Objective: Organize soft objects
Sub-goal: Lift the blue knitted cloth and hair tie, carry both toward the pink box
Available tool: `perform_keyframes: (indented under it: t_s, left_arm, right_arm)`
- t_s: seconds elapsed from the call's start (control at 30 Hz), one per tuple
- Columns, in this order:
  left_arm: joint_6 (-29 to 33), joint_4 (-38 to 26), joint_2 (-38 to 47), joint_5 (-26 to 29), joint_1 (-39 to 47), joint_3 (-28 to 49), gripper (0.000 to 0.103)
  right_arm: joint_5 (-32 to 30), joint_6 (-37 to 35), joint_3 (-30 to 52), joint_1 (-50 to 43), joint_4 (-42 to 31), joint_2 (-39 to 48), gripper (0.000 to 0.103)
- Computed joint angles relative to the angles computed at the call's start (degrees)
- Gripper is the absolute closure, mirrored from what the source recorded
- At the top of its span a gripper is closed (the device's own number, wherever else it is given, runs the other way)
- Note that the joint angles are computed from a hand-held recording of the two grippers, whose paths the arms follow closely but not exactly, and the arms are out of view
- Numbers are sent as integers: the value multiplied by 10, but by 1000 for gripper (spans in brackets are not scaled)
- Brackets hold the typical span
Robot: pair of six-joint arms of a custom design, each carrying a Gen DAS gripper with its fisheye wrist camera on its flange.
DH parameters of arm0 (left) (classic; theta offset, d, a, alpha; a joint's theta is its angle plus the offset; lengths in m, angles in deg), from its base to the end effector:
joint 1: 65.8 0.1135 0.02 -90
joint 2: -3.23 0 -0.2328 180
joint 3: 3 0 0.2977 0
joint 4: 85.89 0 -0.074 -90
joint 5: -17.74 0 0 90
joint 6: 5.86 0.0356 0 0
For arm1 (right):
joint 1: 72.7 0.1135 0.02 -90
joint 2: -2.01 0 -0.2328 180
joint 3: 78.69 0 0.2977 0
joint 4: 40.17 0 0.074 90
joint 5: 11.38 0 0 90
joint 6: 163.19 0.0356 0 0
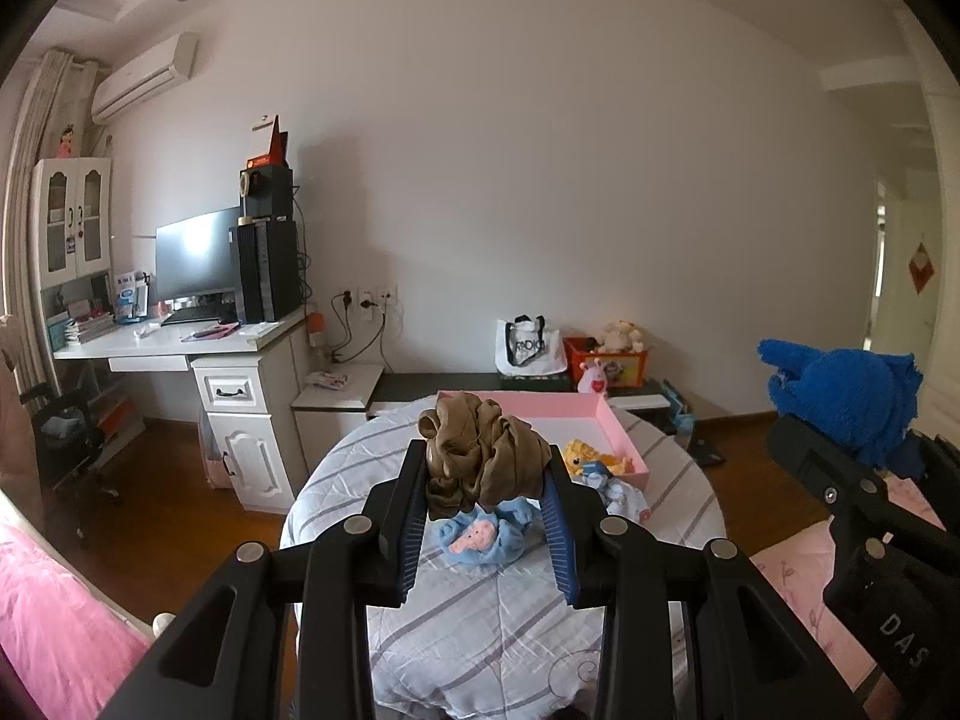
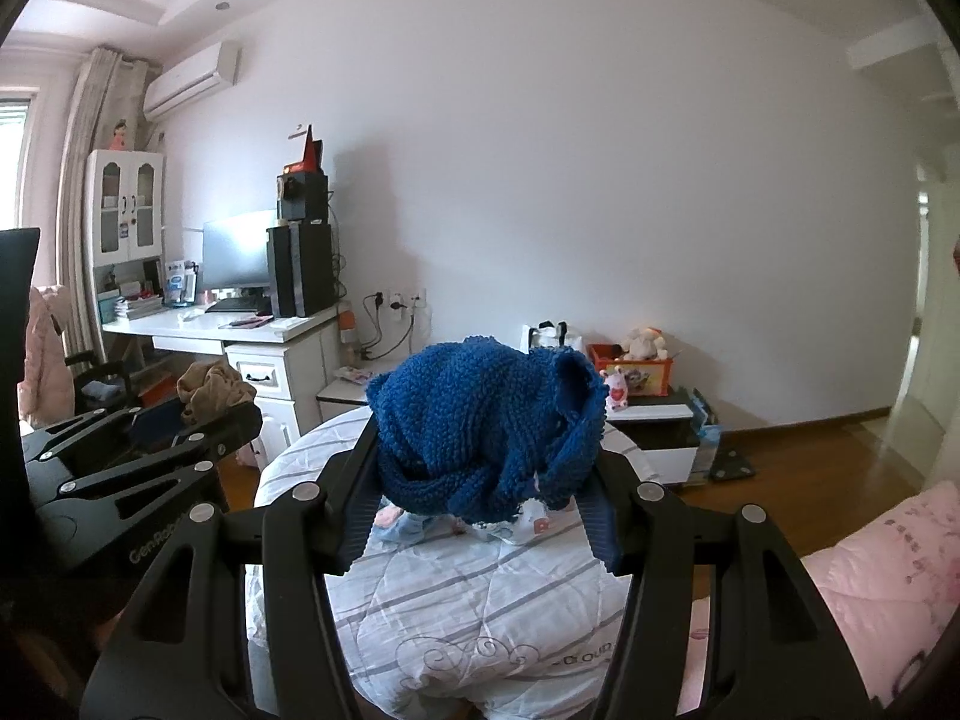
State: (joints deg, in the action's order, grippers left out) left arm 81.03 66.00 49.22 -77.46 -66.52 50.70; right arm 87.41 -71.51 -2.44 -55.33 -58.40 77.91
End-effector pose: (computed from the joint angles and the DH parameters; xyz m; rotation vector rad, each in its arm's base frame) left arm 0.2559 0.0000 0.2827 -0.1009 1.9229 0.0426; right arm 0.3499 0.1037 0.3076 -0.1521 1.8738 0.0839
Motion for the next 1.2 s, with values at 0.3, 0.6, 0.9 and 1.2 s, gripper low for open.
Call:
perform_keyframes:
  t_s: [0.3,0.6,0.9,1.2]
  left_arm:
    - [-6,8,49,-6,-7,35,70]
    - [-3,14,78,4,1,54,70]
    - [0,31,132,8,4,79,70]
    - [3,38,219,27,18,134,70]
  right_arm:
    - [30,4,1,13,-6,-5,50]
    - [38,7,9,19,-12,0,49]
    - [37,10,30,12,-25,20,49]
    - [30,20,88,1,-42,84,49]
